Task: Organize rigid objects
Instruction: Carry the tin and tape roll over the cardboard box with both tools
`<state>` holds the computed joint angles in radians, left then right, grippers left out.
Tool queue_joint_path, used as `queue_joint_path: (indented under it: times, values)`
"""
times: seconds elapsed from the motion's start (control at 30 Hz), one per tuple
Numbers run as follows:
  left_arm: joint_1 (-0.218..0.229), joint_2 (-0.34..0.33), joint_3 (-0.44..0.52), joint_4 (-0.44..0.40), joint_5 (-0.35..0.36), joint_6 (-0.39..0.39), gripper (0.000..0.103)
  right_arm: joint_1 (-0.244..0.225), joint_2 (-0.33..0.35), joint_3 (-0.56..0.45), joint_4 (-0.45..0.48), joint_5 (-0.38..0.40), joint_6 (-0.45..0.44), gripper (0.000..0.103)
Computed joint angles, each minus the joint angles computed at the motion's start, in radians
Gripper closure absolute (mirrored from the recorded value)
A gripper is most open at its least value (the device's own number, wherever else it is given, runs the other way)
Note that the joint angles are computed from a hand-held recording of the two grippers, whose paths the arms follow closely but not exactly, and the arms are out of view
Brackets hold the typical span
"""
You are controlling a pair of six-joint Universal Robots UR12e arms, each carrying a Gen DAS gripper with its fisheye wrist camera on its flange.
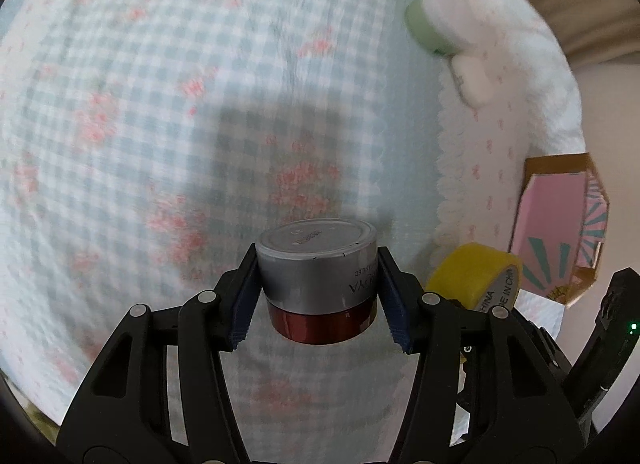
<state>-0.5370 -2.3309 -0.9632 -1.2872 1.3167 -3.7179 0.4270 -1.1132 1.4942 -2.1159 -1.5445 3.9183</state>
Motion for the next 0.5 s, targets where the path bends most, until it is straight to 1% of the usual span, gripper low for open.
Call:
queue_joint_path:
  times: [0.2, 0.37, 0.5]
  values:
    - [0.002, 0.063, -0.040, 0.065, 0.022, 0.015, 0.052, 0.017, -0.031, -0.001, -0.020, -0.035, -0.002, 0.007]
    - [-0.002, 0.113, -0.060, 0.110, 0.035, 0.036, 0.052, 0.037, -0.074, -0.002, -0.033, -0.081, -0.001, 0.007]
    - [-0.008, 0.141, -0.064, 0.129, 0.036, 0.054, 0.052, 0.050, -0.114, -0.009, -0.021, -0.118, 0.004, 0.007]
